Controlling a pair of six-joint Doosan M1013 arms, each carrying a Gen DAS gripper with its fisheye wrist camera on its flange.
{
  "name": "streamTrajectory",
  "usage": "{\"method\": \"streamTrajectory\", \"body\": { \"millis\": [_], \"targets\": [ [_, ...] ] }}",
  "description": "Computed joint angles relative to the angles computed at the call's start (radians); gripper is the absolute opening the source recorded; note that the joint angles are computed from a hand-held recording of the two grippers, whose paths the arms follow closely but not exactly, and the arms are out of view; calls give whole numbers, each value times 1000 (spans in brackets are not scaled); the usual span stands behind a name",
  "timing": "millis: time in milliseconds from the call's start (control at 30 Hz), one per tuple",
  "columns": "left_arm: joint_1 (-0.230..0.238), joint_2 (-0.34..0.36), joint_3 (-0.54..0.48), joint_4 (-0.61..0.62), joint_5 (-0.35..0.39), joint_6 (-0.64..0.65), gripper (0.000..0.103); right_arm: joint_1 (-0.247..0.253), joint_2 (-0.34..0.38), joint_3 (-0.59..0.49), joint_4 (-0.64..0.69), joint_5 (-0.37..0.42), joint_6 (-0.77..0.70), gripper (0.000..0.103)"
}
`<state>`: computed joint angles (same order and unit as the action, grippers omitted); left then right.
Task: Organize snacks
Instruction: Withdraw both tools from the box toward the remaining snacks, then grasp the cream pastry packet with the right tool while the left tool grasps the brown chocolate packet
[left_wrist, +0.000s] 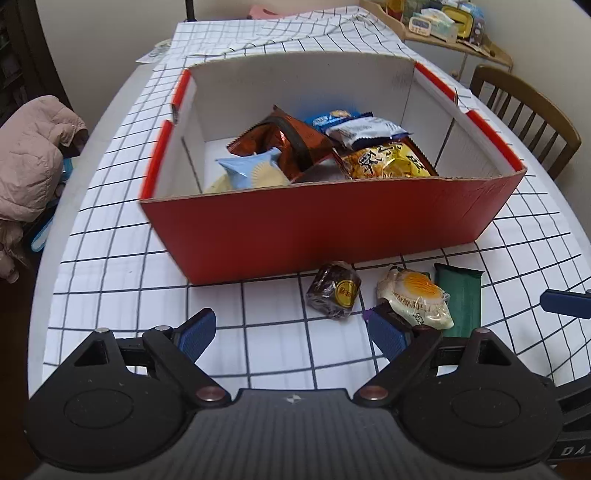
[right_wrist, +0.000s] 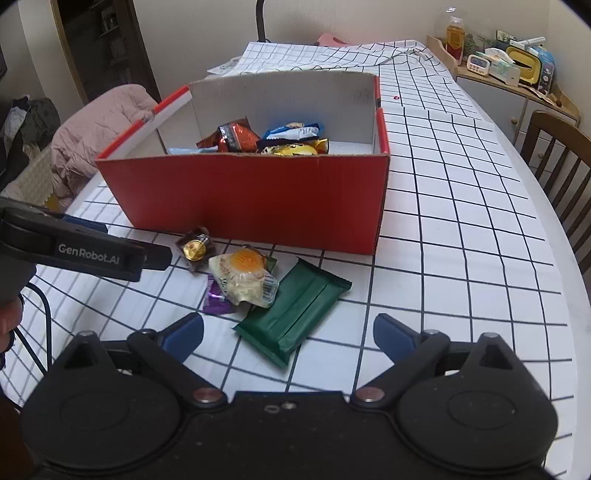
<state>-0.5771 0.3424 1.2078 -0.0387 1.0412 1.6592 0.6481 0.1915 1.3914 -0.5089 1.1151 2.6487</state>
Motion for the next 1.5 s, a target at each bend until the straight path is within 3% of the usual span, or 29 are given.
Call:
{"method": "streamTrajectory", "body": {
  "millis": [333, 600, 767, 900, 1033, 1200, 1500],
  "targets": [
    [-21, 29, -11, 21, -18, 26, 90, -36, 17, -6, 68, -89, -199, 82],
    [-21, 60, -41, 21, 11, -6, 89, -60, 35, -16, 128, -135, -303, 68],
    [-17, 78, -63, -8, 45, 9, 66, -69, 48, -20, 146, -156, -330, 59],
    [-12, 85, -69, -42, 58, 20, 56, -77, 50, -20, 170, -168, -349, 50],
    [-6, 88, -74, -79, 61, 45, 39, -75, 51, -19, 157, -174, -345, 47],
    [-2, 88, -76, -90, 69, 33, 39, -70, 48, -17, 134, -178, -341, 39],
    [18, 56, -56, -107, 72, 2, 38, -52, 49, -29, 81, -155, -267, 37]
  ]
}}
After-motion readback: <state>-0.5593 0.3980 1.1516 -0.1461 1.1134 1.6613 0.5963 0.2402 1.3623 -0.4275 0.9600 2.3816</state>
